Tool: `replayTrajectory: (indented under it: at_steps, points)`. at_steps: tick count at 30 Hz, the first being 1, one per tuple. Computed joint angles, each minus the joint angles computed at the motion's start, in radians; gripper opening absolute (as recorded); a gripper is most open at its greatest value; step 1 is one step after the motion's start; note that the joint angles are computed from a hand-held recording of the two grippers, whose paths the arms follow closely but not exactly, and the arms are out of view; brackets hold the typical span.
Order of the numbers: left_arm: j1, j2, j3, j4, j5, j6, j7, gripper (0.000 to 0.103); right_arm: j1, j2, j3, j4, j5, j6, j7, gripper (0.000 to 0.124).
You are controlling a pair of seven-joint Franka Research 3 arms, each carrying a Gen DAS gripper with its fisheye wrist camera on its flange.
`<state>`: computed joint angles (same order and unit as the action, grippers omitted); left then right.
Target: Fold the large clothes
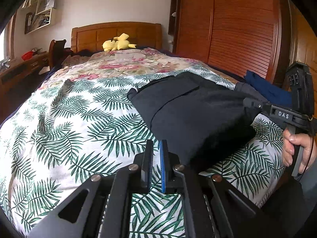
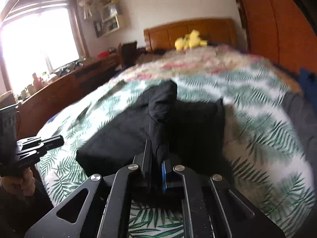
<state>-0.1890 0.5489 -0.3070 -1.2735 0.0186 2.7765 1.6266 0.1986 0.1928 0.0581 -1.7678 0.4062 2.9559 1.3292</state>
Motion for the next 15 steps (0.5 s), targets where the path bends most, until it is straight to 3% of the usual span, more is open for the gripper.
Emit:
replayTrajectory:
  at_steps: [3,6,7,11,15]
  points:
    - [0.007,-0.002,-0.013,-0.003,-0.011,-0.001,0.013,0.003,0.090,-0.041,-0.135,-0.066,-0.262,0.066,0.248,0.003]
    - [0.009,-0.002,-0.018,-0.002,-0.019,0.001,0.021,0.003,0.170,-0.065,-0.281,-0.088,-0.626,0.028,0.567,0.003]
    - [0.011,-0.003,-0.022,-0.002,-0.025,0.002,0.025,0.003,0.173,-0.063,-0.296,-0.083,-0.679,-0.002,0.604,0.003]
    - [0.013,-0.003,-0.030,0.000,-0.037,0.008,0.037,0.003,0.065,-0.031,-0.188,-0.064,-0.516,-0.118,0.469,0.004]
    - [0.007,-0.012,-0.024,-0.014,-0.032,0.027,0.038,0.003,0.066,-0.052,-0.188,-0.081,-0.691,-0.103,0.602,0.013]
